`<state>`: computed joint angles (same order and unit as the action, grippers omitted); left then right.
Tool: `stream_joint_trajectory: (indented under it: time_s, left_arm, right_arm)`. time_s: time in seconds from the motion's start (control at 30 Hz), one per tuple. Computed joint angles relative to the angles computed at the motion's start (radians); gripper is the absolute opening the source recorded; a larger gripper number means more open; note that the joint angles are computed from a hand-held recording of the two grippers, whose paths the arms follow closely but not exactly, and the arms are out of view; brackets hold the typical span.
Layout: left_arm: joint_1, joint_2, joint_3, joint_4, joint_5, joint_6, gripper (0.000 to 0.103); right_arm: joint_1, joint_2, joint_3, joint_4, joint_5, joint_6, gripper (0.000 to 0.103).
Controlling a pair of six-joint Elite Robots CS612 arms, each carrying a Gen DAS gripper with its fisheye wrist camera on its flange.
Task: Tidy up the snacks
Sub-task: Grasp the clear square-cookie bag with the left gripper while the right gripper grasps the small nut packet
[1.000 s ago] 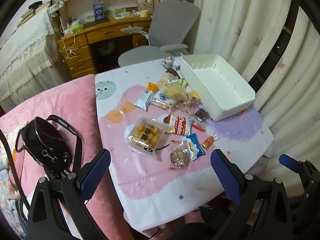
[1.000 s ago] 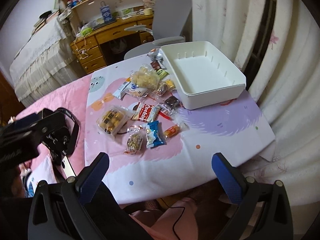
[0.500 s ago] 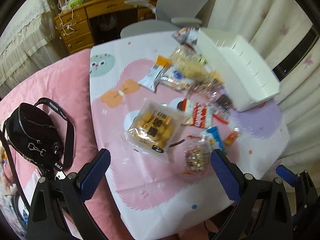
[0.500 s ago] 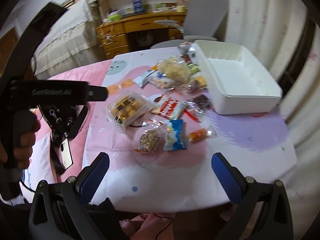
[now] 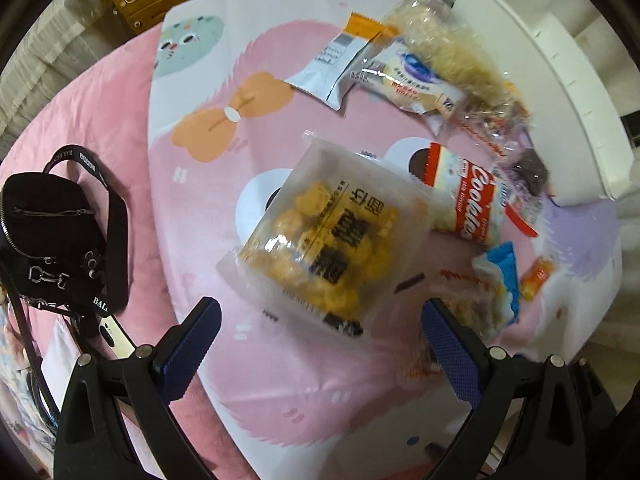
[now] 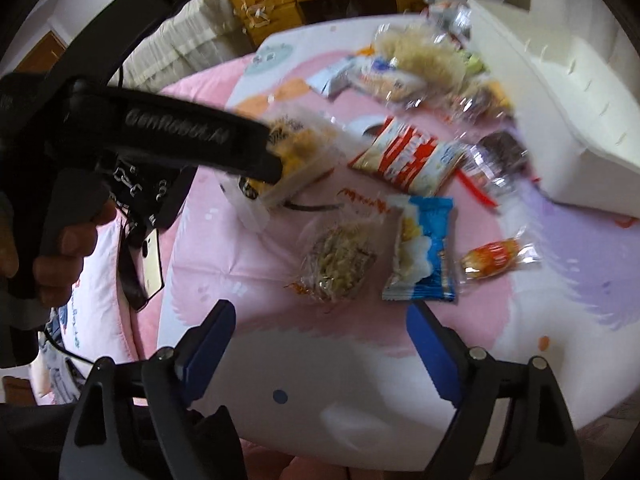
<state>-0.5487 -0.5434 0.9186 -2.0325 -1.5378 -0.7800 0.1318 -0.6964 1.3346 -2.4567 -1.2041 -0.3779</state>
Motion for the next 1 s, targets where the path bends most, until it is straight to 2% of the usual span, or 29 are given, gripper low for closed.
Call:
stream_joint_trajectory:
  time_s: [0.17, 0.27, 0.37, 0.57, 0.73, 0.8, 1.0]
  left_arm:
    - [0.008, 0.065, -0.112, 0.109, 0.003, 0.024, 0.100]
    - [0.015, 0.117, -0.206, 0.204, -0.023, 0.062, 0.100]
    - [0.012, 0.172, -0.313, 0.322, 0.010, 0.101, 0.100]
    - [0.010, 0.250, -0.463, 0.453, 0.053, 0.175, 0.100]
    - [0.018, 0.253, -0.463, 0.435, 0.053, 0.187, 0.102]
    - [0.022, 0.248, -0.449, 0.416, 0.056, 0.191, 0.101]
    - [0.017, 0.199, -0.349, 0.333, 0.085, 0.194, 0.089]
  right_arm:
    - [0.001, 0.035, -0.063, 0.106, 0.028, -0.036, 0.084]
    - [0.001, 0.058, -0.104, 0.146, 0.033, -0.035, 0.081]
    - [-0.001, 0.084, -0.153, 0.208, 0.046, -0.049, 0.074]
    - [0.000, 0.117, -0.219, 0.286, 0.055, -0.069, 0.067]
    - [0.005, 0.126, -0.242, 0.299, 0.037, -0.090, 0.059]
    - [0.007, 0.125, -0.243, 0.295, 0.020, -0.092, 0.050]
    - [0.005, 0.124, -0.249, 0.306, 0.002, -0.066, 0.042]
